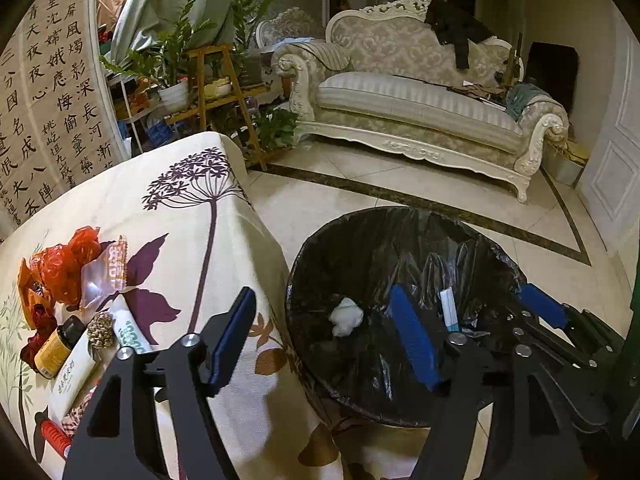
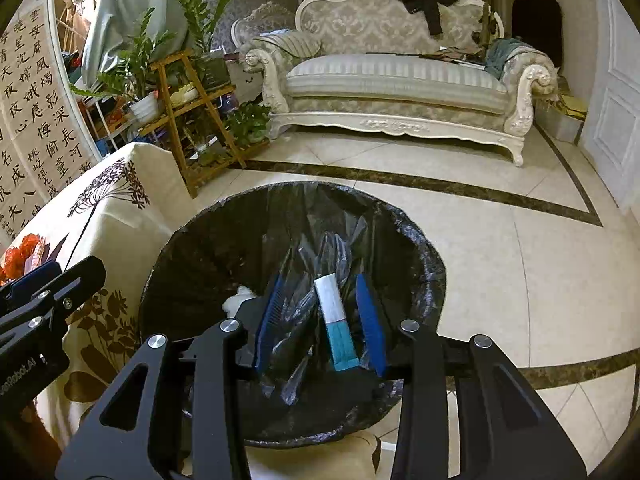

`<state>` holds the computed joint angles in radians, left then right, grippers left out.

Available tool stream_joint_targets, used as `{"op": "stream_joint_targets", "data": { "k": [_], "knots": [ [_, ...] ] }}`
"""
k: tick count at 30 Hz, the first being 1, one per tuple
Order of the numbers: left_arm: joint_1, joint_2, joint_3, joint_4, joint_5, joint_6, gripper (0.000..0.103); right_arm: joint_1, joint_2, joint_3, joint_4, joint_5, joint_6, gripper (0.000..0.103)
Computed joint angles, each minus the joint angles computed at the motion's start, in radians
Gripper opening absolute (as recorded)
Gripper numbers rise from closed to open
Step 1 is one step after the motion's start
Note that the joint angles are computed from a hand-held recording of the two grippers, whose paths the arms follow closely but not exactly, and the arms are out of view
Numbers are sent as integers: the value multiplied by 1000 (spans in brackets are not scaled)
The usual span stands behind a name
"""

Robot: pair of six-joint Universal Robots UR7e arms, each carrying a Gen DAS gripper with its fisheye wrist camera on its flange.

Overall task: Collect trash
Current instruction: 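Carry tissue and tube over the black bin and open both grippers to drop them, then return the left gripper to the table and grasp the red bottle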

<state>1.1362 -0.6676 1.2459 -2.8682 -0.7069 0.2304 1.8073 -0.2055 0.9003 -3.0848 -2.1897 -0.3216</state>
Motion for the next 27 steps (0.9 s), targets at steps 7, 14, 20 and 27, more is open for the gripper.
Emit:
{"op": "stream_joint_targets", "data": {
  "k": [7, 14, 20, 27],
  "knots": [
    [-12, -38, 47, -32, 43, 2, 74, 16, -18, 32, -21, -6, -1, 45],
    [-20, -124, 152, -53, 99, -28, 74, 47, -32, 84, -19, 16, 5, 51],
    [-18, -208, 249, -102, 158, -47, 74, 81, -26, 106, 2, 48, -2, 51],
    [3, -290, 339, -108, 227, -119, 75, 119, -3, 111, 30, 77, -21, 52]
  ]
}}
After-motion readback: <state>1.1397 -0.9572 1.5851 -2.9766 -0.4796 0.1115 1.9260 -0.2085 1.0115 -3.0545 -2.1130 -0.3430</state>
